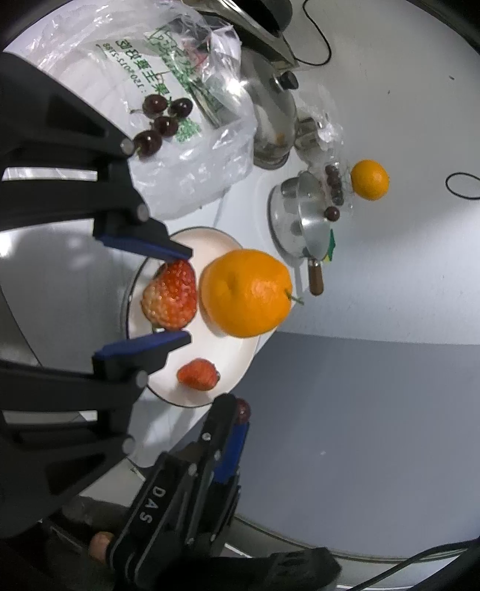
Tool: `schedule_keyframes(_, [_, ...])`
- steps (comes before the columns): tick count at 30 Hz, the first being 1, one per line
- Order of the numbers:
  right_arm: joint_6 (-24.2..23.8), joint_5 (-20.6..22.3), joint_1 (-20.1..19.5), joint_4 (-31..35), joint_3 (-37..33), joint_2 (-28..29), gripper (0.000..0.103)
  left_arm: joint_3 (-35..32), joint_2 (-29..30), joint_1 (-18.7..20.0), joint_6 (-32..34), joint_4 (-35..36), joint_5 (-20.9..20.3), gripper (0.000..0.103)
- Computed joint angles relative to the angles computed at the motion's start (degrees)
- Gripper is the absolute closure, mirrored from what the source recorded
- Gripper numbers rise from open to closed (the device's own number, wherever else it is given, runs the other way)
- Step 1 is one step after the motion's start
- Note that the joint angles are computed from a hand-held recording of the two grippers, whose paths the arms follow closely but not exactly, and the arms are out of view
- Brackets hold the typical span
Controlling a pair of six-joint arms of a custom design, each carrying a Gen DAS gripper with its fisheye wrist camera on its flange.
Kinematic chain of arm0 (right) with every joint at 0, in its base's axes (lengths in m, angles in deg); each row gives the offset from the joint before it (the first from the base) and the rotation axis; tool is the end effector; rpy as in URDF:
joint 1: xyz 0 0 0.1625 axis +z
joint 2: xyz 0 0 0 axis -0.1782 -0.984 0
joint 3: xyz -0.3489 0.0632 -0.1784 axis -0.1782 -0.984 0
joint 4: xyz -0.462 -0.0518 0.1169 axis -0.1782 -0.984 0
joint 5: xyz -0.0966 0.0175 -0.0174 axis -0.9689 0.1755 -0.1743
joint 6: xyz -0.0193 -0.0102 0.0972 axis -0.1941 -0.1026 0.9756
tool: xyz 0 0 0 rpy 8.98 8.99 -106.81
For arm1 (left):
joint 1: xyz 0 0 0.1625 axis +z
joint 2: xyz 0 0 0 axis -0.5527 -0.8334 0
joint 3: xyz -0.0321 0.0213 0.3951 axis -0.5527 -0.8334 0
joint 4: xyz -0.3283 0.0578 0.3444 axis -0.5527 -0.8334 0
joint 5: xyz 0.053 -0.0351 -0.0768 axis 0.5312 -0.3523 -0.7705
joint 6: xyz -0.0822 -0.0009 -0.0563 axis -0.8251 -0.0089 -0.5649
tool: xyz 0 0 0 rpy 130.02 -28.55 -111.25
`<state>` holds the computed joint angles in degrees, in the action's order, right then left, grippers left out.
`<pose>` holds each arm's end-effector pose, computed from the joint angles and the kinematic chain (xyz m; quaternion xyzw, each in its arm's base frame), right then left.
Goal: Organize fruits
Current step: 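Lower the strawberry onto the plate and open the left gripper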
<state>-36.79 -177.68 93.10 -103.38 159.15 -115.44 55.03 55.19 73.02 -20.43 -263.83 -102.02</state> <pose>0.0540 -0.5628 0.3478 0.2729 -0.8648 0.3580 0.2224 -0.3922 -0.5949 -0.0668 0.2534 0.8527 -0.3629 0.2774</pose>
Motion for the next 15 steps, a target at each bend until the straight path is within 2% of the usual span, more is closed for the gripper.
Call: schedule_keyframes(15, [0.6,-0.2,-1.9,1.4,-1.5,1.3,0.071,-4.2,3.1,1.5,0.0,4.0,-2.4,0.063])
